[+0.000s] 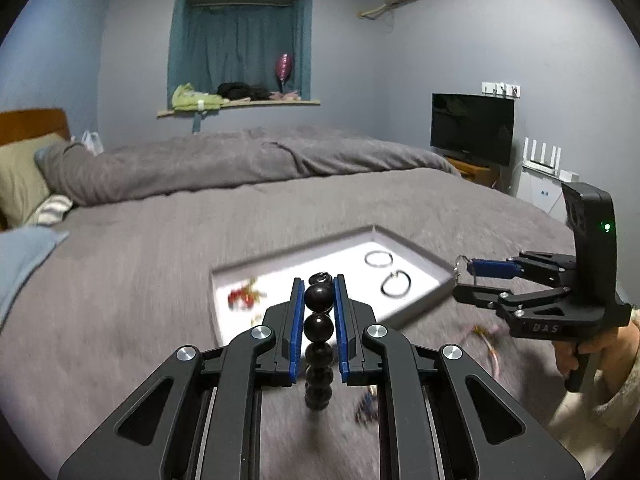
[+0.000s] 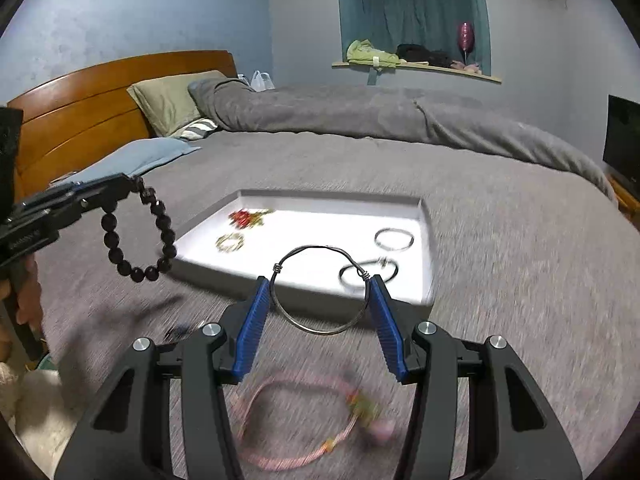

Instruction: Organize jewelry

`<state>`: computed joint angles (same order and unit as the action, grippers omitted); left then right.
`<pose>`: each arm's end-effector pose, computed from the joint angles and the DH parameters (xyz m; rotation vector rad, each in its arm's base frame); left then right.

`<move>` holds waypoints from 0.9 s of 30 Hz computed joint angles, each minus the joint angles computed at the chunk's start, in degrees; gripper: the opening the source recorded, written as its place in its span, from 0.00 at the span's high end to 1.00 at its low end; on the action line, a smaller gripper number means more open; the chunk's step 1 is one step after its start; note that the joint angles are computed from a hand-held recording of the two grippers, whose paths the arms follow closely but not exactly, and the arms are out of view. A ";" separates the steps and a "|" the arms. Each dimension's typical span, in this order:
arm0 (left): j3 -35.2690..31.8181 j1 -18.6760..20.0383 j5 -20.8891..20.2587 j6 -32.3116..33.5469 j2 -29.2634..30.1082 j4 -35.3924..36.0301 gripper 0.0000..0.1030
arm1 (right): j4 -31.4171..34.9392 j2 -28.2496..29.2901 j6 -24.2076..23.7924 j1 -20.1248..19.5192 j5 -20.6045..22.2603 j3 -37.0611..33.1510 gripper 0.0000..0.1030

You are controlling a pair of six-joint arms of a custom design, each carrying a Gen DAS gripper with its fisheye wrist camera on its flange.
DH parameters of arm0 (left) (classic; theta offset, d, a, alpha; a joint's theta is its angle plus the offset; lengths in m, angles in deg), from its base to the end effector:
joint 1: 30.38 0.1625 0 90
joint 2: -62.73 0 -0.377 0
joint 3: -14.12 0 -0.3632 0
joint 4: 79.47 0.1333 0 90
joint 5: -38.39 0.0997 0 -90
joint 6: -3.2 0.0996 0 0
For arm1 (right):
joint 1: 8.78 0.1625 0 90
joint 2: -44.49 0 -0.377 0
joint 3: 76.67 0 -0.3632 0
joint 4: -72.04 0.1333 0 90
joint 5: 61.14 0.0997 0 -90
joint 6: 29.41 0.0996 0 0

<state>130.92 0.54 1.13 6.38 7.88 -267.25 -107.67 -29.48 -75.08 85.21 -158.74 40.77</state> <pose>-0.3231 -0.4413 0.1597 0.8842 2.1858 -1.2058 0.1552 -0.4984 0.2787 1.0132 -2.3632 0.9648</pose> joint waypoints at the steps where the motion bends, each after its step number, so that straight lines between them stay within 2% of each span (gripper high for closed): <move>1: -2.02 0.95 -0.86 0.98 0.65 1.08 0.85 | 1.27 1.49 -0.05 0.45 -0.97 -2.31 0.51; 8: -18.30 9.26 -9.98 4.25 6.99 13.52 0.85 | 8.63 11.00 -0.93 2.31 -6.46 -16.26 0.51; 13: -27.16 13.41 -13.08 4.60 12.05 20.54 0.85 | 15.27 18.55 0.09 3.12 -10.77 -26.78 0.51; 20: -33.81 16.90 -10.02 2.38 16.36 27.13 0.85 | 25.00 26.54 1.33 4.70 -17.65 -37.77 0.51; 22: -35.02 17.70 -9.65 0.05 16.47 30.22 0.85 | 28.27 28.73 2.06 5.30 -20.62 -40.94 0.51; 25: -37.48 18.53 -7.75 -2.99 17.04 35.40 0.85 | 30.62 30.89 3.05 5.65 -22.74 -43.75 0.51; 27: -39.62 19.54 -9.09 -6.26 17.18 40.02 0.85 | 31.97 32.14 3.63 5.83 -24.12 -45.32 0.51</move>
<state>91.30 20.08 -7.96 0.12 25.06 -227.23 -75.70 2.66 -71.45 91.04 -182.86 -4.56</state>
